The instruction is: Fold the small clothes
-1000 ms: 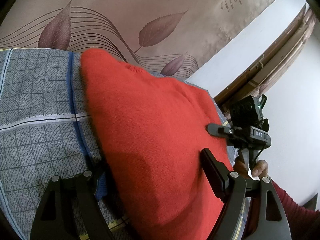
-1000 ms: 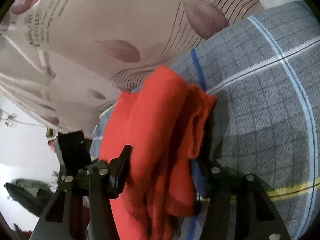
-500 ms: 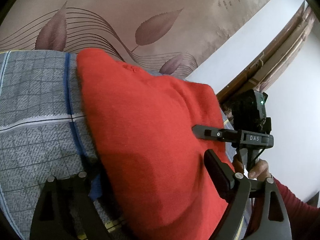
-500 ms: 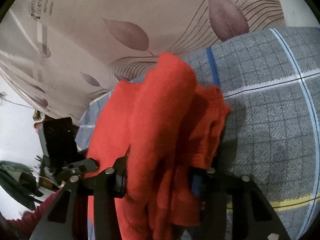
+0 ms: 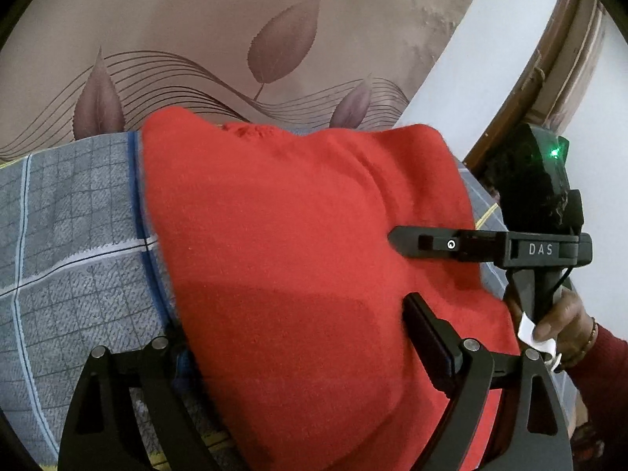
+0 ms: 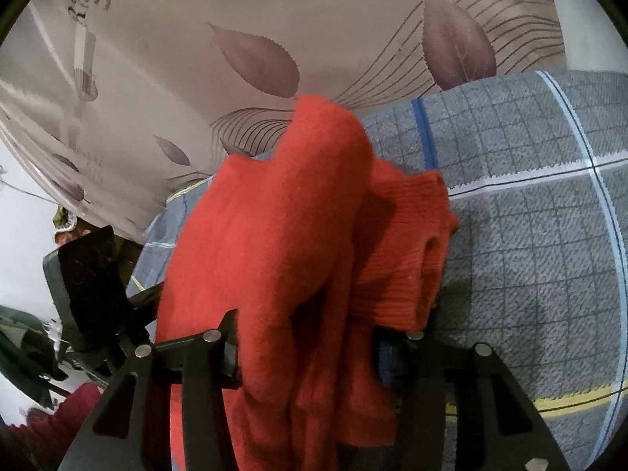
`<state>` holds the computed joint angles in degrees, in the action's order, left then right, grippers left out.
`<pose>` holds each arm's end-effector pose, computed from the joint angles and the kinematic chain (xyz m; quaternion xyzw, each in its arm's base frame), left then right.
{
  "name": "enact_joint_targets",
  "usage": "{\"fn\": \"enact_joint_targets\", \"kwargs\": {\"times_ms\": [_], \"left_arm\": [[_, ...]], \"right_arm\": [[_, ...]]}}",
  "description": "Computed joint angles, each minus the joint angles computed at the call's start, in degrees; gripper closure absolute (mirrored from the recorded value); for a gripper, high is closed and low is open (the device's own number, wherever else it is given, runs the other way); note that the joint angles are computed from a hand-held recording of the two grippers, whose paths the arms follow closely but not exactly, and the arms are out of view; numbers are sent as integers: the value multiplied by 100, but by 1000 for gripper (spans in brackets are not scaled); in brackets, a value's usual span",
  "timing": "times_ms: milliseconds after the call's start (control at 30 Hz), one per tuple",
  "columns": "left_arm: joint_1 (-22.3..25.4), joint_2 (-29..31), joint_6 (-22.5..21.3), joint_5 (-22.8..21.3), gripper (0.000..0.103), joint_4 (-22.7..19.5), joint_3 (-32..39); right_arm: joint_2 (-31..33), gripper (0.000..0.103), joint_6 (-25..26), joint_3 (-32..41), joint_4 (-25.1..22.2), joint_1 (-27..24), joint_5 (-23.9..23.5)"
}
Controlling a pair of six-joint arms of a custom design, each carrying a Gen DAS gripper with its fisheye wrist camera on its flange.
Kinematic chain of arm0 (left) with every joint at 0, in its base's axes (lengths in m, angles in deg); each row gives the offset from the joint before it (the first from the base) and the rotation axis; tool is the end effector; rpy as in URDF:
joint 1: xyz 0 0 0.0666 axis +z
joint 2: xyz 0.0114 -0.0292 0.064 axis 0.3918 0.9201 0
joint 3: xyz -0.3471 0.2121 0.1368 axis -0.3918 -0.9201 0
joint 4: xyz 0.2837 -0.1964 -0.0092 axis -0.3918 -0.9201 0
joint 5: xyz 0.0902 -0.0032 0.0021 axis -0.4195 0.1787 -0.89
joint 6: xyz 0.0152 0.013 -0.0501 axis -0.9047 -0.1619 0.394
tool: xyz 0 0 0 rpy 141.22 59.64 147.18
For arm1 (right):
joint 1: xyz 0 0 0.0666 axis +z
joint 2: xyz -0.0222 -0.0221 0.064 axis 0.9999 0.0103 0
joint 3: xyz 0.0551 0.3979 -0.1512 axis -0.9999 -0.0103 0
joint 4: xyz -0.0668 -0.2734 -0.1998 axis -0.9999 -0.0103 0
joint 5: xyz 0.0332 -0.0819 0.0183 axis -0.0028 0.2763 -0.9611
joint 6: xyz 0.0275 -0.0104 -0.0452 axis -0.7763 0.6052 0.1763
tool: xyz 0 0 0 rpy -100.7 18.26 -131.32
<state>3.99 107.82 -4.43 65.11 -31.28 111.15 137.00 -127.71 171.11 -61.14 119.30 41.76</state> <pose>0.6284 -0.2393 0.3975 0.3164 0.8580 -0.3075 0.2630 0.5410 0.3165 0.4249 0.0811 0.9116 0.2931 0.2766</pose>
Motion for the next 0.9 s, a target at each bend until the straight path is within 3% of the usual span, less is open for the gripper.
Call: {"fn": "enact_joint_targets", "kwargs": {"times_ms": [600,733,800,900], "left_arm": [[-126,-6,-29,-407,14,149,-33],[-161,-29,-23,-536,15,209,-79],[-179,-53,19,-641,20,280,-120],[-179,-92,125,-675,36,398,-188]], "right_arm": [[375,52,33,769,-586,138,341],[534,56,254,1131,-1015,231,637],[557,63,307,1188,-1049,254,670],[528,69,272,1133,-960,269,730]]}}
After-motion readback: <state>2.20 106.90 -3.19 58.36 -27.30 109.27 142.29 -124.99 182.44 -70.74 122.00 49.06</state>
